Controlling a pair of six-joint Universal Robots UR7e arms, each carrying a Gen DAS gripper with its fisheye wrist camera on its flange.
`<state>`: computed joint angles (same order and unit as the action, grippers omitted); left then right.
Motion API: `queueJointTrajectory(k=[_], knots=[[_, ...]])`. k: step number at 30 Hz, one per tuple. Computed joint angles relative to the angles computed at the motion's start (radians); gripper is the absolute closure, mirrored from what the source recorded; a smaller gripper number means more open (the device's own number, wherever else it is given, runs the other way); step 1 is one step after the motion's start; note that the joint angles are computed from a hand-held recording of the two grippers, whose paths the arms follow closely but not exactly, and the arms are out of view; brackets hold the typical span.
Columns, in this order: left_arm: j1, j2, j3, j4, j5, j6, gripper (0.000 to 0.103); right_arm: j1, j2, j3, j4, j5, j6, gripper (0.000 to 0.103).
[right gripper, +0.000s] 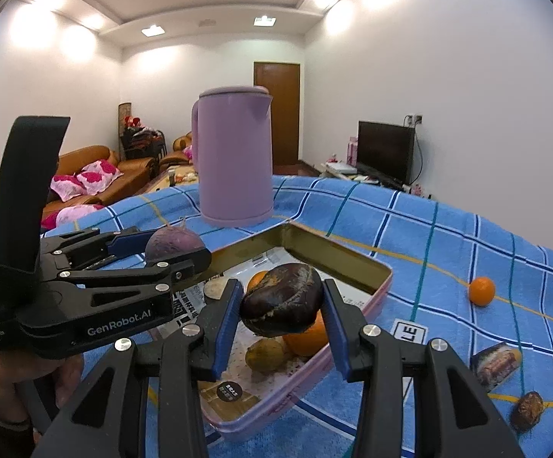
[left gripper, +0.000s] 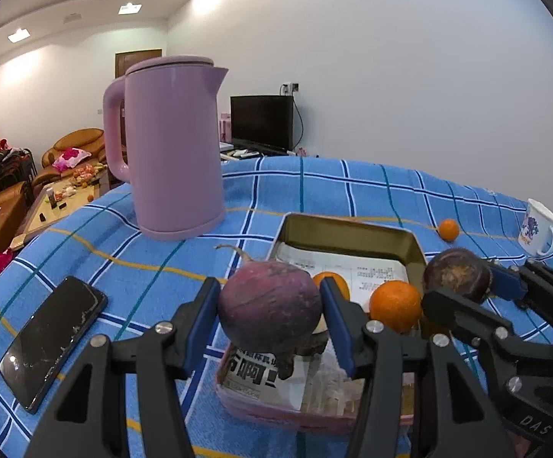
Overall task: Organize fruits
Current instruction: 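Lower the beet with left tool while right tool lowers the brown fruit into the tin, opening both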
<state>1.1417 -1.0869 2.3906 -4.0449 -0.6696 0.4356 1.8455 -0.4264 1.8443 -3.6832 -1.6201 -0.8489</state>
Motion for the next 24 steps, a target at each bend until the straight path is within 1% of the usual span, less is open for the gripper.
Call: queueJointTrajectory(k=[8,16,17,19,21,23,24], knots=[[0.007,-0.012,-0.005,0.089,0.002,-0.027,0.047,0.014,0.001,-0.038,0.144,-0.051,-0.003,0.059],[0.0,-0.006,-0.009,0.094,0.024,-0.03,0.045,0.012,-0.009,-0.044,0.193,-0.055,0.014,0.058],[-0.001,-0.007,-0.007,0.093,0.025,-0.031,0.045,0.013,-0.008,-0.045,0.193,-0.058,0.017,0.056],[0.0,-0.009,-0.006,0.086,0.026,-0.034,0.042,0.012,-0.008,-0.045,0.186,-0.059,0.023,0.051],[-0.001,-0.005,-0.004,0.052,0.039,-0.032,0.031,0.01,-0.007,-0.045,0.176,-0.059,0.033,0.041],[-0.001,-0.009,0.001,0.035,0.037,-0.03,0.027,0.006,-0.009,-0.043,0.172,-0.05,0.042,0.035],[-0.004,-0.014,0.005,0.027,0.035,-0.03,0.026,0.005,-0.01,-0.038,0.157,-0.045,0.042,0.035]])
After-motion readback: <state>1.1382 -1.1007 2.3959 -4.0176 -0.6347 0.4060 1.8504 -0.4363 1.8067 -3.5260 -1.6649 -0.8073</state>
